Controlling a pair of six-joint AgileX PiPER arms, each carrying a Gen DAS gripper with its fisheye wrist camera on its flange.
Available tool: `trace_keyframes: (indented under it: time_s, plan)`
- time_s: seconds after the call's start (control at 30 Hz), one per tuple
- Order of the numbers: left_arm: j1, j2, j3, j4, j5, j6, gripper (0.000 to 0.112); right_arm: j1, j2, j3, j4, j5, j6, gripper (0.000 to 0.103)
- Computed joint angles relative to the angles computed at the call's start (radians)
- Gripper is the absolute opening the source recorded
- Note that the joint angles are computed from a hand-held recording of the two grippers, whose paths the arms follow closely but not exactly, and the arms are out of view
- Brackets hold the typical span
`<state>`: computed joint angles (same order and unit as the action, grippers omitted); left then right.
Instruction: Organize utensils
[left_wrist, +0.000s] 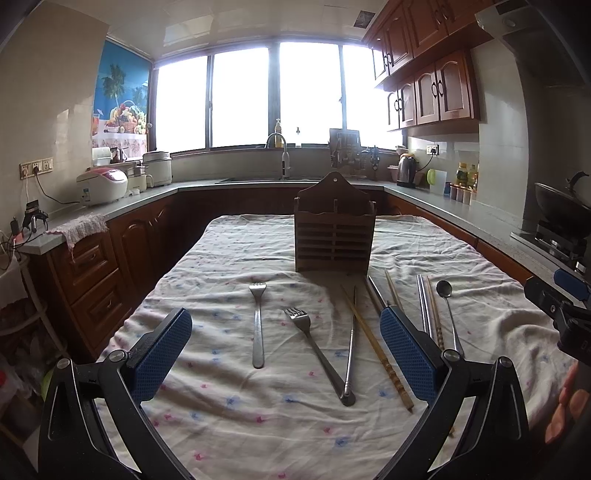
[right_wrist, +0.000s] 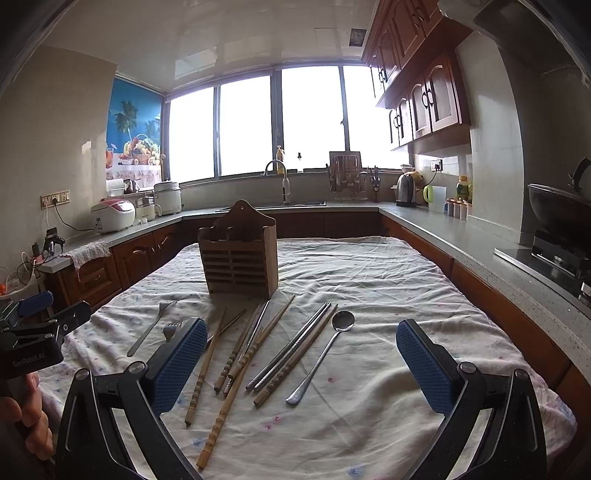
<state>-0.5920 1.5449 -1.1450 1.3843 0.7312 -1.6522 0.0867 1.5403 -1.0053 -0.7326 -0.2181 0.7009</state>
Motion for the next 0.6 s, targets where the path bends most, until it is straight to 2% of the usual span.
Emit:
trace_keyframes:
  time_s: [0.37, 0.5, 0.6]
  plan:
    - [0.002, -0.005, 0.004, -0.001, -0.015, 0.002, 0.103, -0.004, 0.002, -0.002, -0.025, -0.008, 0.022, 0.103]
    - [0.015, -0.005, -0.003, -0.025, -0.043, 0.027, 0.103, -0.004, 0.003, -0.004, -0.038, -0.005, 0.037, 0.103]
    - [0.036, 0.005, -0.024, -0.069, -0.075, 0.073, 0.103, -0.006, 0.006, -0.013, -0.107, 0.001, 0.112, 0.103]
